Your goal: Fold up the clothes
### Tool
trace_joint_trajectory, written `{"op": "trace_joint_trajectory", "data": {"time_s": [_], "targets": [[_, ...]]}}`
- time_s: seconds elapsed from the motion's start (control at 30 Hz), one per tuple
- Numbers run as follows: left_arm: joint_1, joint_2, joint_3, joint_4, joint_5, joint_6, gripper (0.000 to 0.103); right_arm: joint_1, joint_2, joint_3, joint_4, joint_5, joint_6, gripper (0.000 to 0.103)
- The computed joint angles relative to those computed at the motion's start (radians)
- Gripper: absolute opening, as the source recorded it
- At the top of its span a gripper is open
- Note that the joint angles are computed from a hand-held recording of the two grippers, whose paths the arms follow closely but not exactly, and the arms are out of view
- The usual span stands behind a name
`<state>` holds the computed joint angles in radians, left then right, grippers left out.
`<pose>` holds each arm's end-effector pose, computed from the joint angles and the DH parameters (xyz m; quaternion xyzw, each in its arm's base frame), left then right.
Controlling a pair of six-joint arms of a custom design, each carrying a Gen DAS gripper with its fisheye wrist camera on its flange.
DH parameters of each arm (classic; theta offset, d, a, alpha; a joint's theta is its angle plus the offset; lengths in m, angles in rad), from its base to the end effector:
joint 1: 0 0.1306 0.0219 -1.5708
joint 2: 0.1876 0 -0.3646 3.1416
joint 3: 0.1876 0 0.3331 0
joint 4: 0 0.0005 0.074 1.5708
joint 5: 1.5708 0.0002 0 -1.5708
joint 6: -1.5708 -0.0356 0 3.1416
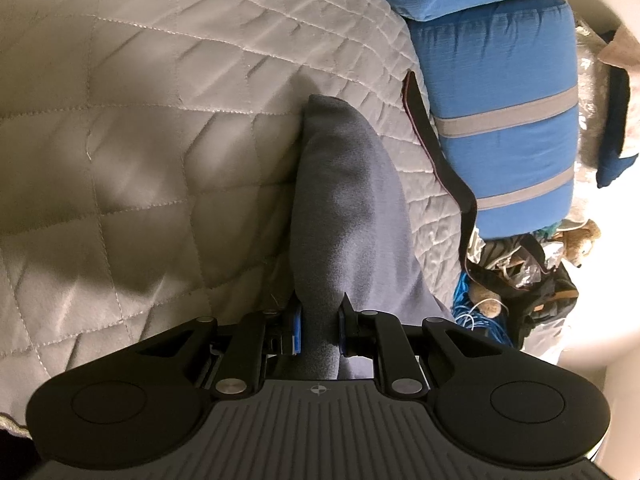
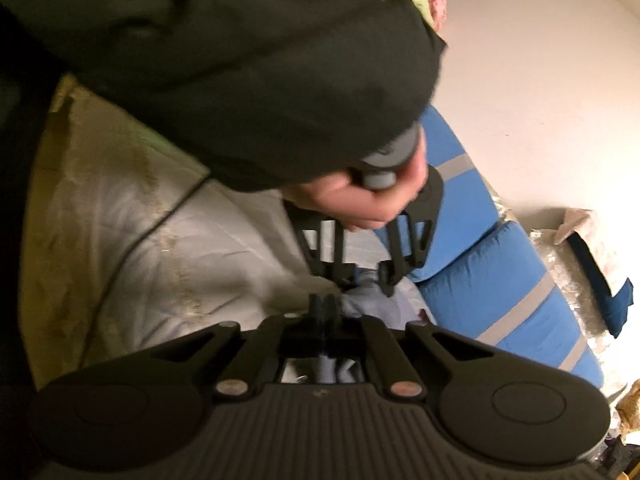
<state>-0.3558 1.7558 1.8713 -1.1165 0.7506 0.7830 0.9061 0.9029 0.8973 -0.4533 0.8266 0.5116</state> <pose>0.4969 -0.2111 0.4242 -0.0886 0.8944 -0.4373 0.0306 0.1903 0.1995 0.4084 -0.3455 0.7285 -0.2398 0.5408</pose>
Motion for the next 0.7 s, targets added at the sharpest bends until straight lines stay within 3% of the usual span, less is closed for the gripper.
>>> {"op": "trace_joint_trajectory", "data": {"time_s": [0.03,0.07,0.17,0.23,0.37,0.4,0.43,0.53,0.7], "targets": [[0.001,0.002,0.002,-0.002,0.002,-0.001,0.015,0.008,-0.007,-0.010,0.014,0.004,0.008,0.002],[0.001,0.002,0.003,-0.004,0.002,-0.003,0.015,0.021,-0.011,-0.023,0.045,0.024,0.024,0.019],[0.001,0.003,0.005,-0.007,0.002,-0.007,0.015,0.031,0.003,-0.055,0.180,0.089,0.110,0.051],[0.001,0.002,0.004,-0.006,0.002,-0.006,0.015,0.007,0.022,-0.053,0.209,0.089,0.125,0.053],[0.001,0.001,0.005,-0.007,0.005,-0.011,0.015,-0.034,0.061,-0.043,0.227,0.089,0.128,0.048],[0.001,0.001,0.005,-0.006,0.006,-0.010,0.015,-0.044,0.066,-0.037,0.208,0.079,0.113,0.040],[0.001,0.001,0.005,-0.006,0.007,-0.009,0.015,-0.053,0.066,-0.028,0.175,0.061,0.087,0.010],[0.002,0.002,0.005,-0.006,0.008,-0.009,0.015,-0.059,0.051,-0.016,0.109,0.022,0.069,0.007],[0.001,0.001,0.002,-0.007,0.004,-0.005,0.015,-0.086,0.028,-0.025,0.106,-0.018,0.077,0.005]]}}
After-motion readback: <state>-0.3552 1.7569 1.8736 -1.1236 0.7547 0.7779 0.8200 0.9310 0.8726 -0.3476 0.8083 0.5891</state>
